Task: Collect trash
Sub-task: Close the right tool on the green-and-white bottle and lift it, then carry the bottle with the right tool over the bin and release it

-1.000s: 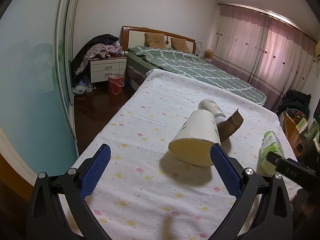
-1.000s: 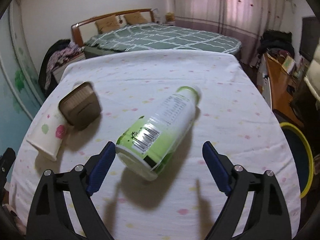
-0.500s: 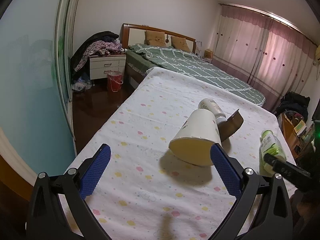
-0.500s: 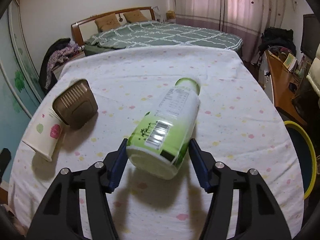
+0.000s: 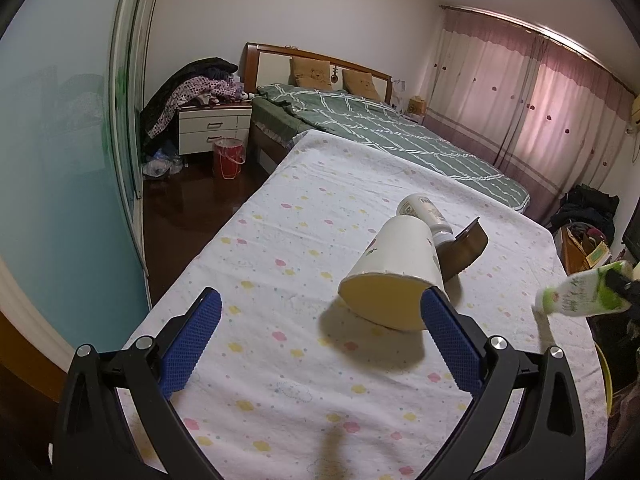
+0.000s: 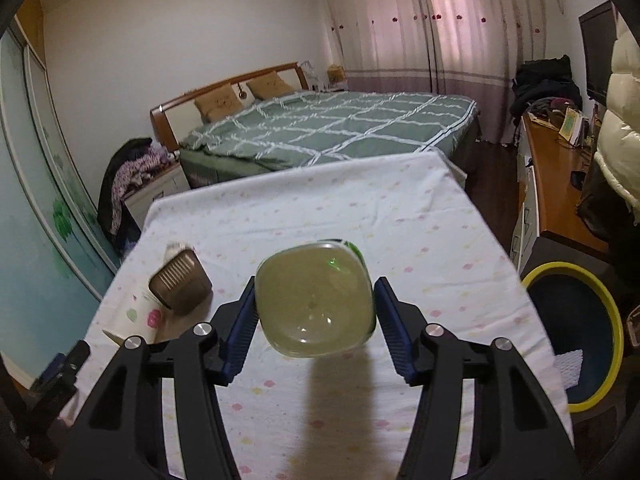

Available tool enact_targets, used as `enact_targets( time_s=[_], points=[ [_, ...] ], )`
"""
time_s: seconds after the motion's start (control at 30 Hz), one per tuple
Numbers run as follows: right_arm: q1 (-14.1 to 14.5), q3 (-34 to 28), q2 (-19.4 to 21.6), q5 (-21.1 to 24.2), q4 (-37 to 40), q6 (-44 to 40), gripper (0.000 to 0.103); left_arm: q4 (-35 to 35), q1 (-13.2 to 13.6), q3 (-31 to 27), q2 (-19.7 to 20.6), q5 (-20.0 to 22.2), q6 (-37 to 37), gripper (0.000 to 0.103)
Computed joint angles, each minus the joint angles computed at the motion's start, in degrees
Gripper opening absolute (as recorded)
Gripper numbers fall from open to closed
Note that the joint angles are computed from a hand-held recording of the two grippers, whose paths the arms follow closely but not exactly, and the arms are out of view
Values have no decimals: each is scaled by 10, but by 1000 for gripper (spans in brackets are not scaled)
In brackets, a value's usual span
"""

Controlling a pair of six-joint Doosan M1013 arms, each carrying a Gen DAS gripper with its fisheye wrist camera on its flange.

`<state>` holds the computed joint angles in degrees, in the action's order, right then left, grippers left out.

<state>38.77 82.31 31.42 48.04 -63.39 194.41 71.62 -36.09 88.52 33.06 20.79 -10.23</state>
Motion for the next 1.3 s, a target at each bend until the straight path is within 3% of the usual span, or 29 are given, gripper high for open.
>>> enact_targets(
  time_s=[0.37,0.63,0.87,1.17,1.3],
  points=[
    [-4,31,-26,-31,-4,26,50,-2,-1,0,0,2,3,98],
    [-4,57,-43,-17,-34,81,50,-18,-2,-3,2,5,23,98],
    [-7,106,-74,48,-54,166,50,-34,-4,-8,4,15,46,98],
    [-3,156,-101,210,-33,251,50,-54,-10,-18,8,39,85,98],
    [-16,162,-95,234,5,249,50,-70,-9,-20,9,44,100,98]
  ],
)
